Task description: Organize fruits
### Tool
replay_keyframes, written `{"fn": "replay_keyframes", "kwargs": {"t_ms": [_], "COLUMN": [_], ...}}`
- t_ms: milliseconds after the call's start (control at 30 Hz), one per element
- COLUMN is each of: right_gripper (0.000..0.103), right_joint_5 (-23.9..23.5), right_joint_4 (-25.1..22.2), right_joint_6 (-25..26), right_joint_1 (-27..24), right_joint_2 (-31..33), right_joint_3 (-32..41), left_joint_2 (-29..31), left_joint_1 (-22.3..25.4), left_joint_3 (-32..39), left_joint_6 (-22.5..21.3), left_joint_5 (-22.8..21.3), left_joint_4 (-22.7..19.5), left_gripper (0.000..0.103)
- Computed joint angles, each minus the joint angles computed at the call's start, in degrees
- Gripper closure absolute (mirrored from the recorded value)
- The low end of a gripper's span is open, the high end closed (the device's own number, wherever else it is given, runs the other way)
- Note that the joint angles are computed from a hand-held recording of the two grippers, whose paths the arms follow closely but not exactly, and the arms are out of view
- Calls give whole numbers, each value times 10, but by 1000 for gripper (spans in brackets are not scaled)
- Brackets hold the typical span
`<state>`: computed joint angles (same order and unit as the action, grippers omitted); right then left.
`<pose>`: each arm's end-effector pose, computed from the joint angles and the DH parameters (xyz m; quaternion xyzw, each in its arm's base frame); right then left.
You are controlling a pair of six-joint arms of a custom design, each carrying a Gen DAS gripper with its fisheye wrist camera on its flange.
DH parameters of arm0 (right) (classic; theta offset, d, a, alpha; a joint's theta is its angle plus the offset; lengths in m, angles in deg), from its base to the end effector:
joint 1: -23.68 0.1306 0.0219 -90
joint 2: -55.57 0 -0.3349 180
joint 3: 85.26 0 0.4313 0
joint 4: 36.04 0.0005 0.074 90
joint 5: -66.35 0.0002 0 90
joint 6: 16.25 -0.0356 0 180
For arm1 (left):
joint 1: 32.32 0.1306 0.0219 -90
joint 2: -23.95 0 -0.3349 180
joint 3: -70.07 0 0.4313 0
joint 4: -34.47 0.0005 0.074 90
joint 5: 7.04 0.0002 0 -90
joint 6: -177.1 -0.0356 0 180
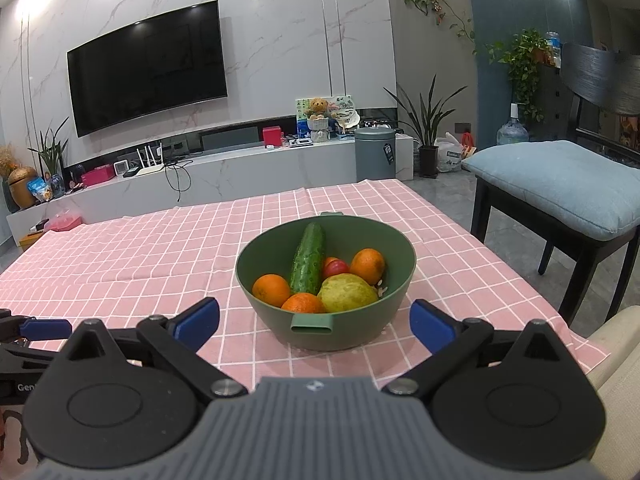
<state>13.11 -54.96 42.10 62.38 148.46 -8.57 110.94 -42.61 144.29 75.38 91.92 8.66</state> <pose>0.4325 0.3186 0.2856 0.0932 0.8496 0.0232 0.5187 0.5009 -0.0971 0.3015 0.2047 0.8753 -0.0650 0.4333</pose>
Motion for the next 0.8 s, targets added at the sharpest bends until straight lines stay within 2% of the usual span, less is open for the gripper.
{"fn": "replay_keyframes", "kwargs": {"t_ms": [800], "right_gripper": [5], "right_joint_5": [0], "right_joint_4": [0], "right_joint_6": [2], "right_joint_1": [-1], "right_joint_2": [1], "right_joint_3": [0], "left_joint_2": [3], "left_joint_1": [3], "left_joint_3": [1], "left_joint_6": [1], "left_joint_5": [4], "left_joint_4": [-6], "left_gripper": [21]}}
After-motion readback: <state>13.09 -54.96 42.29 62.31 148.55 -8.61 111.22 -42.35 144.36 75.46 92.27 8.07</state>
